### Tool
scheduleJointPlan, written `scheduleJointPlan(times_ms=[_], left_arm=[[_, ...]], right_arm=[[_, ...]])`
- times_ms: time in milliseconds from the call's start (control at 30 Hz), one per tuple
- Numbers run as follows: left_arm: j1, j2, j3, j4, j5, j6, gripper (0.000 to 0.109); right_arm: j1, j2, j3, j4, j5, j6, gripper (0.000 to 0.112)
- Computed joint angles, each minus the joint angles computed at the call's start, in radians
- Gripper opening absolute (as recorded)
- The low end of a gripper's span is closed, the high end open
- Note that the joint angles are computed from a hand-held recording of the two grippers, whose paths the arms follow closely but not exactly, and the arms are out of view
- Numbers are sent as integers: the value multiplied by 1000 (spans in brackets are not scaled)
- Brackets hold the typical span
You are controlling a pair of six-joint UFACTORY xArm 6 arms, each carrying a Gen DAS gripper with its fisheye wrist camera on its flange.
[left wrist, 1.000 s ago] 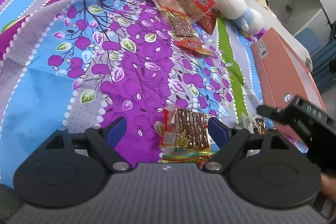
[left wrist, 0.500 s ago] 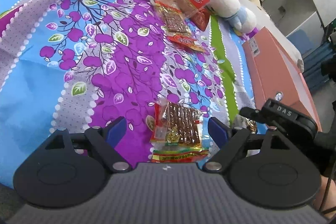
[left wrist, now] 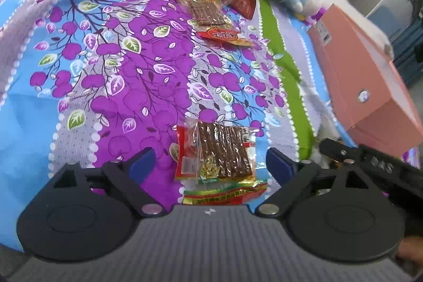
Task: Organize snacks
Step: 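Lift the meat-strip bag with the left tool while the right tool grasps the black-labelled clear bag, then carry the meat-strip bag and black-labelled bag with both tools over the pink box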
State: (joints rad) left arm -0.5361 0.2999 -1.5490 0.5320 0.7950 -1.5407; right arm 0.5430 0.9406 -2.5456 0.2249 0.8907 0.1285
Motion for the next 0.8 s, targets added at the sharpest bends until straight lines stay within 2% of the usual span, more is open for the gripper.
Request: scheduleJointPlan(times_ms=[67, 167, 400, 600, 733, 800], left_arm=[[-3, 30, -44, -14, 34, 37, 95], [-7, 80, -114, -32, 87, 93, 98], [-28, 182, -238, 13, 168, 195, 99], [-53, 254, -340, 49, 270, 261, 95], [-59, 249, -340, 65, 283, 263, 82], [-61, 239, -329, 71, 278, 255, 77]], right_arm=[[4, -87, 158, 2, -82, -75, 50], [10, -155, 286, -27, -159, -141, 50], [23, -191, 369, -47, -229, -235, 51], [17, -193, 379, -17, -232, -234, 54], [11, -174, 343, -20, -190, -170, 65], [5, -162, 323, 12, -168, -156, 65]])
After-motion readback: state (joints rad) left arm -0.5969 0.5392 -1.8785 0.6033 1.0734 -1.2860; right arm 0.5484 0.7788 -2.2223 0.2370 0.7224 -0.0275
